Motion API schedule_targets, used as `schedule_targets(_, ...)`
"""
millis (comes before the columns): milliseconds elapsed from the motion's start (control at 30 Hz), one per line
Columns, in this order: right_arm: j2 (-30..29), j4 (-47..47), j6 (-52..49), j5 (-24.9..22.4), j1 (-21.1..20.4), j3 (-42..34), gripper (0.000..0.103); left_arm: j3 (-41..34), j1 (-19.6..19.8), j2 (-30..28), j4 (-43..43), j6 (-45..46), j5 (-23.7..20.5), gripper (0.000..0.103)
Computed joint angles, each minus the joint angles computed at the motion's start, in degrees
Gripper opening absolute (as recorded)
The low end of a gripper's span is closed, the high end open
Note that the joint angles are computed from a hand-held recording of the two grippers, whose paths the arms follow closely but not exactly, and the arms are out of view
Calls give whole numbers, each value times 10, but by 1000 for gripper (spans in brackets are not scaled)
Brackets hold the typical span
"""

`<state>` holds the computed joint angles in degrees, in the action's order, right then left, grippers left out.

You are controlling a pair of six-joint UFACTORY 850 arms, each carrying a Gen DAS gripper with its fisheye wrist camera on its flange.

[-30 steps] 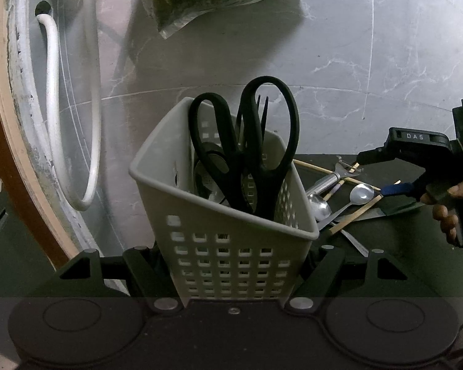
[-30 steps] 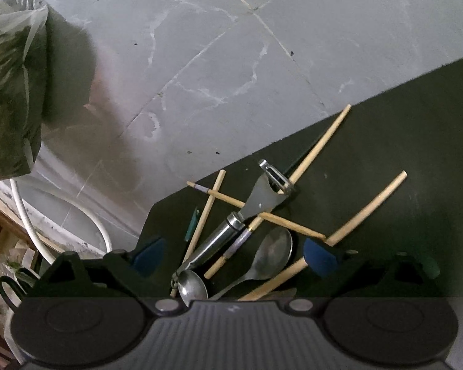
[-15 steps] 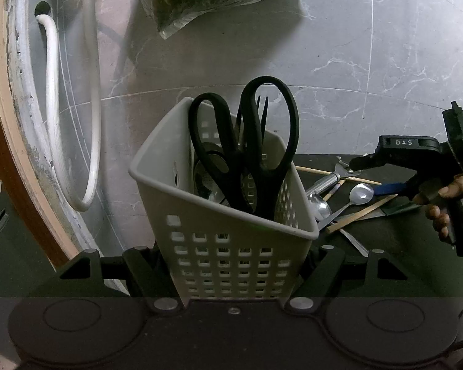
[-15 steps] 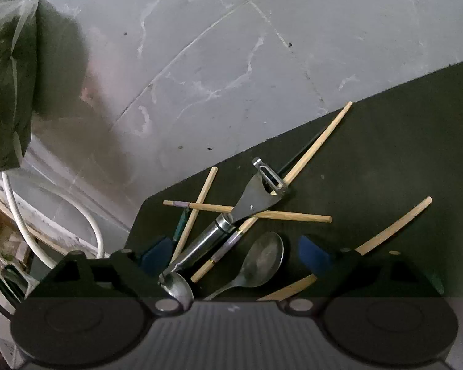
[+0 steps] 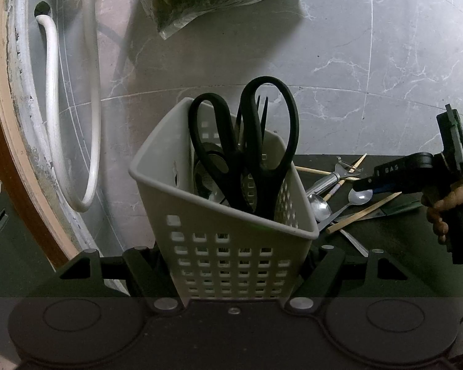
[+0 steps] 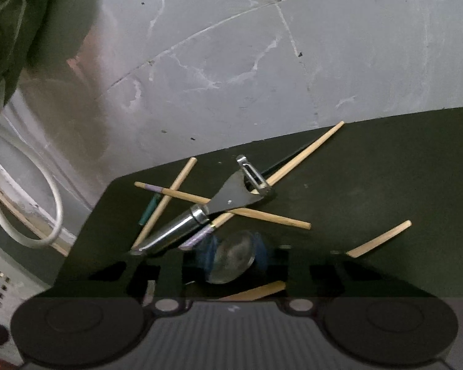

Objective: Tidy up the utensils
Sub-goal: 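Grasp a silver spoon from the pile with the right tool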

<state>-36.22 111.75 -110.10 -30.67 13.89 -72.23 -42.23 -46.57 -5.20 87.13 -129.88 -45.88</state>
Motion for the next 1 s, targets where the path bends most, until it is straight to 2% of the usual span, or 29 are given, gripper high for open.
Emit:
schedule_targets(100, 2, 28, -29, 13, 3, 5, 11, 0, 0, 0, 0, 0, 0, 76)
schedule_targets(300, 15, 106, -77, 2, 6, 26, 4, 0, 0, 0, 1, 0, 0, 76)
schedule_targets(667, 73, 200, -140, -64, 7, 80, 1, 7, 4, 5, 17, -7, 6, 76)
schedule_targets(1000, 152, 312, -300, -100, 28, 141, 2, 19, 9, 8, 50, -31, 10, 76)
